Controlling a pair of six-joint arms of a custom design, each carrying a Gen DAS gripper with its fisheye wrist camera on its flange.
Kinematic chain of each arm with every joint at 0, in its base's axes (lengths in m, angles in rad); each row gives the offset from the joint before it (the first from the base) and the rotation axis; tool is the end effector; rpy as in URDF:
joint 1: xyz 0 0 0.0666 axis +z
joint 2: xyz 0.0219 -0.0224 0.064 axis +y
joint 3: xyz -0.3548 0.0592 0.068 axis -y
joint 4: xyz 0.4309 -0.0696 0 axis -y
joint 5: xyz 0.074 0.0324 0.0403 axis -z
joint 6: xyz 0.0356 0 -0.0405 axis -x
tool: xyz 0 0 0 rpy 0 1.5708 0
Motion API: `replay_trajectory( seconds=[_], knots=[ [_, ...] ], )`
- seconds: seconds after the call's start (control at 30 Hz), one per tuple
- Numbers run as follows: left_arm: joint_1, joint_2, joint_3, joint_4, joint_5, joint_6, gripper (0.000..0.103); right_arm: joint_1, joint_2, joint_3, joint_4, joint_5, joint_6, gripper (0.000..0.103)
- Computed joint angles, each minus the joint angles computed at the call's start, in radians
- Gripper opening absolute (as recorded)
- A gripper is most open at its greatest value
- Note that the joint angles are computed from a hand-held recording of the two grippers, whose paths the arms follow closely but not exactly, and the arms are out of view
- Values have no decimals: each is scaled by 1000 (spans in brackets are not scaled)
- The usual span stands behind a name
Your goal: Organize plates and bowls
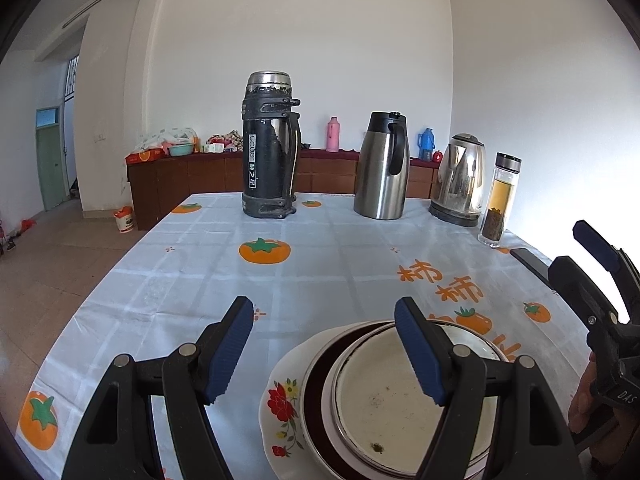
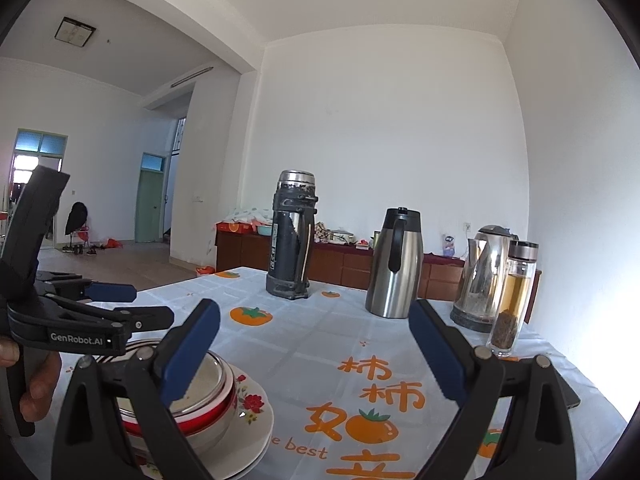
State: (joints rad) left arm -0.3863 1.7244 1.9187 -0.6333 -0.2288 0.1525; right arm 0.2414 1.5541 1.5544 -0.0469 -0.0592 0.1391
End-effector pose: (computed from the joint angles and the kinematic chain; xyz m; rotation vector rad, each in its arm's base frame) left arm 0.6184 -0.2432 0.5076 0.0880 1.9975 -0.1163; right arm 0.6058 0.1509 0.4813 -0.3509 1.5803 0.1268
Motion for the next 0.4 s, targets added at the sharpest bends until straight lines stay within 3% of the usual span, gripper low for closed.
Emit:
replay_trajectory(
  seconds=[0.2, 0.4],
  knots=[
    [-7, -29, -49, 74, -40, -26, 75, 2, -7, -14, 26, -1, 14, 97],
    [-2, -26, -44, 72, -41, -20, 75, -1, 0, -6, 12, 3, 6, 99]
  ],
)
